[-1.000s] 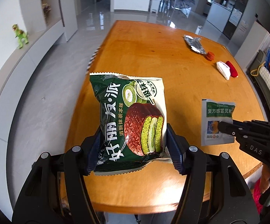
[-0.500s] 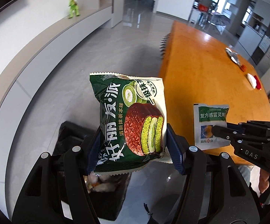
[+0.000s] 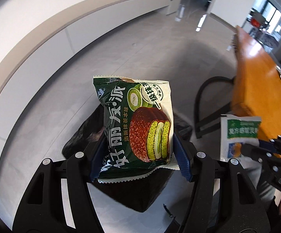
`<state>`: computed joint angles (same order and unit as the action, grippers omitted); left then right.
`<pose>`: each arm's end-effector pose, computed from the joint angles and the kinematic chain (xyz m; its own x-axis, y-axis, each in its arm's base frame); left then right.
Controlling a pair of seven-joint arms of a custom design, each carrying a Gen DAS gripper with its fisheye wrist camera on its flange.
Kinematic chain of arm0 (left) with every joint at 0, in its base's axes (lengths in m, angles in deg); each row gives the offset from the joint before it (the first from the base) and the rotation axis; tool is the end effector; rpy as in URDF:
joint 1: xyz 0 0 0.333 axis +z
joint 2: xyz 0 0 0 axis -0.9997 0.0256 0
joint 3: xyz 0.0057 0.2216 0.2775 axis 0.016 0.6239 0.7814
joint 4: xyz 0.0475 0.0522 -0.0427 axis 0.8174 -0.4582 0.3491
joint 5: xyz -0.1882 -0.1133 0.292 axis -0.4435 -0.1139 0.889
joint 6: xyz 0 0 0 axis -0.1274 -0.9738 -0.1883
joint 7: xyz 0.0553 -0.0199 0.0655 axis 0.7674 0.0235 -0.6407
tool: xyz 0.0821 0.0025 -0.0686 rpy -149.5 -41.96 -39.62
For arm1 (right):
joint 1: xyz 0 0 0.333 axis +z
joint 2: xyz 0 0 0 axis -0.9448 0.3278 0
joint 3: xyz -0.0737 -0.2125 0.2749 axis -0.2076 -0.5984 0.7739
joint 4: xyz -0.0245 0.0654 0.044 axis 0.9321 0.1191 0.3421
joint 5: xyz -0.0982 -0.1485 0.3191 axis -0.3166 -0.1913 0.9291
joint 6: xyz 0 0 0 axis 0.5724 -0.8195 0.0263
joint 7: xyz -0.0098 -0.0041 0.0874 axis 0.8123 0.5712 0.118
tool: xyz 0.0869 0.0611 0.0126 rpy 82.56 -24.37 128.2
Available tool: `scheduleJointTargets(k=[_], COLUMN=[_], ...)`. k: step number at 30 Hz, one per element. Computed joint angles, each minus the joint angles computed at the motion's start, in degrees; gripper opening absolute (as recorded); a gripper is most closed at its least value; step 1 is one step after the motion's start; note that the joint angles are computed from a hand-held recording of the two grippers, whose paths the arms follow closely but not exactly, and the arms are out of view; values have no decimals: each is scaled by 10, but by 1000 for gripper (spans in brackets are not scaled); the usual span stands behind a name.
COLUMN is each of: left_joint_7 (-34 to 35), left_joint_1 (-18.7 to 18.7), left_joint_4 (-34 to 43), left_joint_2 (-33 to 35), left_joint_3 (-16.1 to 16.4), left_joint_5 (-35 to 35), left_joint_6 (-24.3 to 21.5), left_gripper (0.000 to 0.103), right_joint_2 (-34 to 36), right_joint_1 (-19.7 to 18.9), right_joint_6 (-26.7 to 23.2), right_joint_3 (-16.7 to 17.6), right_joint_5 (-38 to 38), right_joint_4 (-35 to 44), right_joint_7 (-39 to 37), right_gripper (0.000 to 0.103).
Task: Collect trash
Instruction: 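Carry the snack bag and medicine packet to the trash bag and release both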
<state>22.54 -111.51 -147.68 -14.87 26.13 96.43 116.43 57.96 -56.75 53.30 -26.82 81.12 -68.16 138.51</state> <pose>0.5990 -0.3409 0.4555 0.1175 -0.9893 0.0861 -0.8945 -0.1431 -0.4235 0.6260 0.2273 0.5046 0.4567 -0.8581 -0.2347 -0.8715 -0.3784 -0.3120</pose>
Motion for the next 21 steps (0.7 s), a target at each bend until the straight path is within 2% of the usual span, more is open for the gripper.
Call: scheduleJointTargets(k=[4,5,6,7,8,10,13,16,21], left_joint_7=[-17,-21,-24,-29,-45,-83,-105,-110,-104], left_joint_1=[16,20,28,30,26,16,22,34,31], left_joint_4=[-36,-42,-54,-52,-54,-65,-73,-88,-61], left_joint_2=[-5,-4,-8,-6,-7,-17,-25,-34,-27], left_joint_3=[1,0,-2,-1,5,19,14,8,1], left_joint_5=[-25,-35,-48,-56,-51,-23,-17,-24,-16], left_joint_6=[7,9,15,3,-10,-16,-26,-20,-37], left_gripper=[62,63,64,82,97,97,97,97,97], right_joint_2=[37,62,78,87,91,99,94,88,67], right_joint_1=[13,22,31,35,32,31,29,27,14], right_joint_6=[-21,-37,-50,-54,-40,-48,-46,-38,-33], right_joint_3=[9,8,5,3,6,9,13,14,16], right_joint_5=[-5,-16,-29,-34,-25,-24,-24,-19,3], right_joint_4=[34,70,90,100,99,105,95,84,67], right_joint_7=[4,20,37,50,55,56,49,46,35], right_gripper=[17,27,60,71,73,73,73,73,73])
